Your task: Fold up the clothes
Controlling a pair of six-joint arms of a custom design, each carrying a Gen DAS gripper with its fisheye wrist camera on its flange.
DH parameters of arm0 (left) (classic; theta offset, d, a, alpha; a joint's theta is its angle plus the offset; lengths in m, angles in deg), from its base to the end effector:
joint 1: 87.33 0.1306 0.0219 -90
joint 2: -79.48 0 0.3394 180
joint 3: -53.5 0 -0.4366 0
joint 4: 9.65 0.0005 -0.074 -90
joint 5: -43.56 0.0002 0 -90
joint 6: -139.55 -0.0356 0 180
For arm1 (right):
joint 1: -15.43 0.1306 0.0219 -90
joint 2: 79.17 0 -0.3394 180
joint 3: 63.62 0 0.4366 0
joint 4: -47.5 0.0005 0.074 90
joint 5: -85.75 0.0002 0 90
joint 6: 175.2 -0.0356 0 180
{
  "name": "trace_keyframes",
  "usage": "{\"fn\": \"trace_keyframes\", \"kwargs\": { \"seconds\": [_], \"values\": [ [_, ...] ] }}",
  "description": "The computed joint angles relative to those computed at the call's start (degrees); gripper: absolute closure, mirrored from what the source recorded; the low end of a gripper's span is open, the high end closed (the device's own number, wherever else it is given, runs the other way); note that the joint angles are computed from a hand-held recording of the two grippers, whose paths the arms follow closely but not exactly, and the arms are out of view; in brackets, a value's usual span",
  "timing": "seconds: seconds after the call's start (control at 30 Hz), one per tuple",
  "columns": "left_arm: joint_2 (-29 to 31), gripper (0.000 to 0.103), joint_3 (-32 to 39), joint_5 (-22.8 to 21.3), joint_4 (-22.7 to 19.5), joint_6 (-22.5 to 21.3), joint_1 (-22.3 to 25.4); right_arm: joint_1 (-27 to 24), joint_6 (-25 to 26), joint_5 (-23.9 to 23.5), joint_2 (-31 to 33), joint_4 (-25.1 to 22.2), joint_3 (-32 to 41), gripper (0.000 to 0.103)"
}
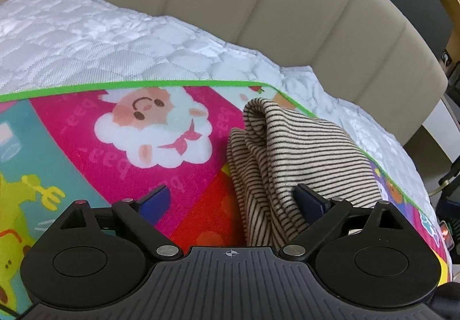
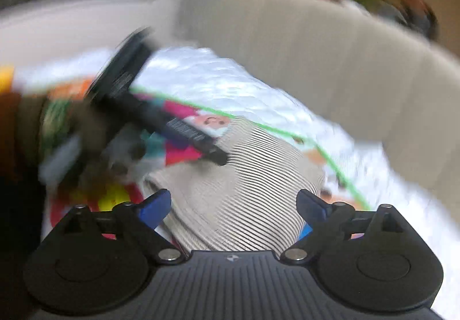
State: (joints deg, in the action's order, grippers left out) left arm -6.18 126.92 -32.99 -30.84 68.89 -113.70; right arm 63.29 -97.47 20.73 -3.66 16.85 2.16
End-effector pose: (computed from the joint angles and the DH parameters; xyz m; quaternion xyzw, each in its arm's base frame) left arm 0.4762 -0.2459 0.2401 0.1031 0.9030 -0.2552 0.3299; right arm 0.3122 0.3219 0.3164 -0.1844 0.8716 0.0353 0.4529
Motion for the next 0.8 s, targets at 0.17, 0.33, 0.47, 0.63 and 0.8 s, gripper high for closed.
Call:
{"fn": "trace_keyframes", "kwargs": {
  "seconds": [0.17, 0.33, 0.47, 0.63, 0.8],
  "values": [
    [-0.1, 0.006, 0.01, 0.24, -0.54, -0.25, 0.1, -5.88, -16.47, -4.84, 1.58, -0.66, -0.19, 0.008],
    [-0.12, 0.006, -0.18, 0.46, -0.4, -0.4, 0.13, -10.66, -30.37, -15.85, 4.39, -1.3, -2.03, 0.013],
    [0.1, 0.006, -0.21, 0.46, 0.09, 0.57, 0.35, -10.36, -25.32, -17.0, 2.47, 1.17, -2.38, 0.046],
    [0.07, 0.005, -0.25, 0.48, 0.18, 0.53, 0.26, -9.96, -20.66, -13.46, 2.27, 0.86, -2.26, 0.046],
    [0.0, 0.004, -0.33, 0.53, 0.21, -0.51, -0.13, -8.05, -15.47, -5.99, 4.04, -1.17, -1.56, 0.032]
  ]
}}
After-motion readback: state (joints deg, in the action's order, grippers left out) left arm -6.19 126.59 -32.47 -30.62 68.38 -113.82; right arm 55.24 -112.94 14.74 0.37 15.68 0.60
